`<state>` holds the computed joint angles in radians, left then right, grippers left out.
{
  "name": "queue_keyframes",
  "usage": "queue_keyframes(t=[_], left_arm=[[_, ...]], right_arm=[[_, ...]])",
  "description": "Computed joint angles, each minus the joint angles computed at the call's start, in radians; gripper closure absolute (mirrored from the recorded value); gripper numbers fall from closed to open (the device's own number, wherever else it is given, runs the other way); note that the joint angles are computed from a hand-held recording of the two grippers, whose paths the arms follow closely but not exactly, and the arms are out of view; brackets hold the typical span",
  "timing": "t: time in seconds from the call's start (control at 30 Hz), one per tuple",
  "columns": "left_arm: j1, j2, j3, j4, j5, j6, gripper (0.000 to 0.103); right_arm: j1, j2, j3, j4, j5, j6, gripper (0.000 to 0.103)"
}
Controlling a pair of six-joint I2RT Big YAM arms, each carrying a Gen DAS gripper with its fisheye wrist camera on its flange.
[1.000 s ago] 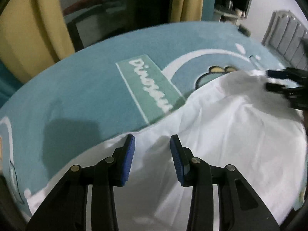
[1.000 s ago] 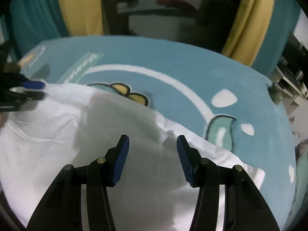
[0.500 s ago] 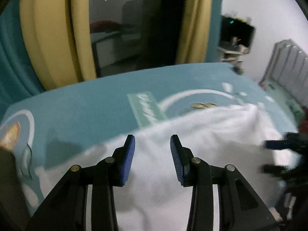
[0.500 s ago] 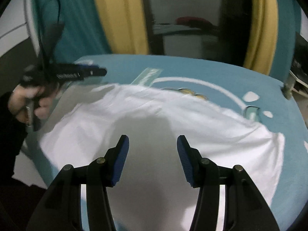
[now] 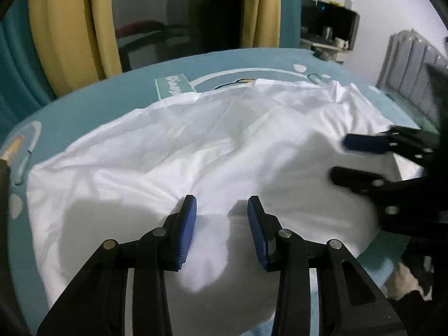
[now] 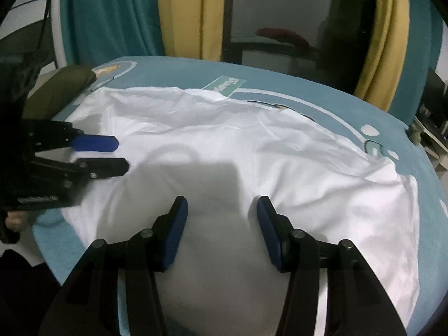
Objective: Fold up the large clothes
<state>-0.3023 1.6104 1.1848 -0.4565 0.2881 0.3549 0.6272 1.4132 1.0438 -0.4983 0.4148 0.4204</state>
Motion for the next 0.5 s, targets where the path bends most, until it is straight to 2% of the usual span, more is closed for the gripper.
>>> queue_keyframes(t=[0.03,0.1,0.17,0.23,0.33,0.4,0.5], left_arm=[[-0.001,-0.004,0.002,-0.006,0.002,-0.009,0.063],[0.012,-0.014,0.011,-0.031,0.062,-0.025,0.063],[0.015,-0.039,-0.004,-0.014,0.088,-0.036,0.063],[0.014,-0.066,-0.025,0.021,0.103,-0.051,0.063],[0.012,-0.105,-0.06,0.081,0.144,-0.095,0.063],[0.004,-0.118,-0.072,0.113,0.16,-0.117,0.063],[-0.014,-0.107,-0.067,0.109,0.159,-0.111,0.063]], right_arm=[[0.005,-0.028,-0.016,0.001,0.017,0.019,0.051],[0.023,-0.1,-0.074,0.021,0.061,0.086,0.049],[0.046,-0.178,-0.127,0.004,0.117,0.182,0.035],[0.066,-0.24,-0.16,-0.054,0.171,0.284,0.029],[0.085,-0.32,-0.203,-0.188,0.235,0.451,0.022],[0.076,-0.351,-0.235,-0.215,0.229,0.532,0.021],[0.03,-0.391,-0.296,-0.193,0.159,0.635,0.021]])
